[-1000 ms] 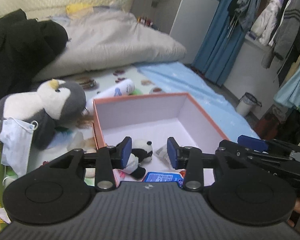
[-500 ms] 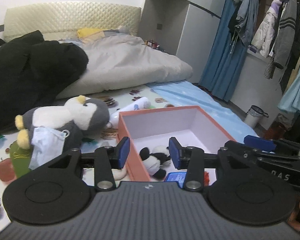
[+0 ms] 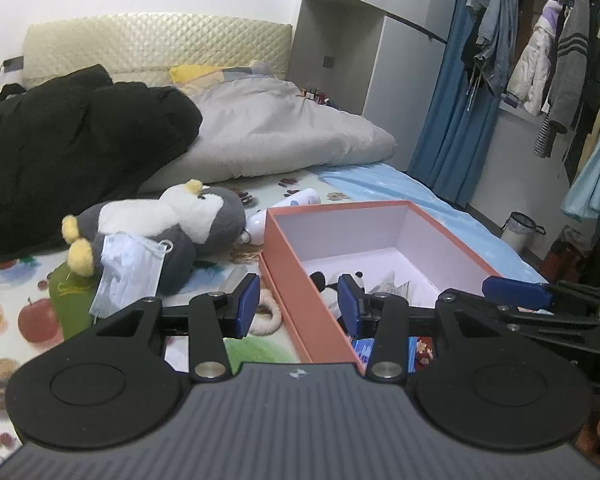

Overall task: Organize soft objects
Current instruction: 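Withdraw both open grippers from the pink box toward the pile, then lower the left gripper over the white cloth while the right gripper grasps the white fuzzy loop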

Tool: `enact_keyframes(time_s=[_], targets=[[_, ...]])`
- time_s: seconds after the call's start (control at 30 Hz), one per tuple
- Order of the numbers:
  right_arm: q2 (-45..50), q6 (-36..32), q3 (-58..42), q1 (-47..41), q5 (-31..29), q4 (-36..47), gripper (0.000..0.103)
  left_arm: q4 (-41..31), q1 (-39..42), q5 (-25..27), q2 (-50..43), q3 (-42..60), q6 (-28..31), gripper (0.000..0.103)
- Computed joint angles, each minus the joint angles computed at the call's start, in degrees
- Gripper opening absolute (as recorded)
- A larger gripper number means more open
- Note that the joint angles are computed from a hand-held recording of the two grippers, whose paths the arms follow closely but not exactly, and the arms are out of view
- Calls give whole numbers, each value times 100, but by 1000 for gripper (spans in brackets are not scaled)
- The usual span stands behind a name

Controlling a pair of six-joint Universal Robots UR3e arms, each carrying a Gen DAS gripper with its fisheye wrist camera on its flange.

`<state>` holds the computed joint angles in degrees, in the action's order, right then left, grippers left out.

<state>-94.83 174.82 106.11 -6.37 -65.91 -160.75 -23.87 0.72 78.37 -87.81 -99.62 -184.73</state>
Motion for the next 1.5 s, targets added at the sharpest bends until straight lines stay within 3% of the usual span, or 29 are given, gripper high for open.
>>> enact_keyframes(time_s=[0.27, 0.63, 0.83, 1.03, 1.2, 1.5], targets=[[-294, 91, 366, 560, -316, -51, 61, -264, 491, -357, 1020, -1030, 93, 49], [-396, 203, 823, 1448, -1051, 21, 61, -694, 1594, -913, 2466, -2747, 668, 49], [-19, 260, 708, 1798, -1264, -63, 60, -868, 2187, -1161, 2901, -3374, 882, 55], [741, 312, 168, 2007, -1316, -174, 60, -301, 2372, -1211, 2348, -3598, 803, 66], [1541, 308, -547, 2135, -1259, -11, 60, 626, 2255, -1106, 1270, -3545, 705, 67], [3254, 469, -2477, 2324, -1471, 410, 57, 1654, 1996, -750, -480, -2918, 652, 67]])
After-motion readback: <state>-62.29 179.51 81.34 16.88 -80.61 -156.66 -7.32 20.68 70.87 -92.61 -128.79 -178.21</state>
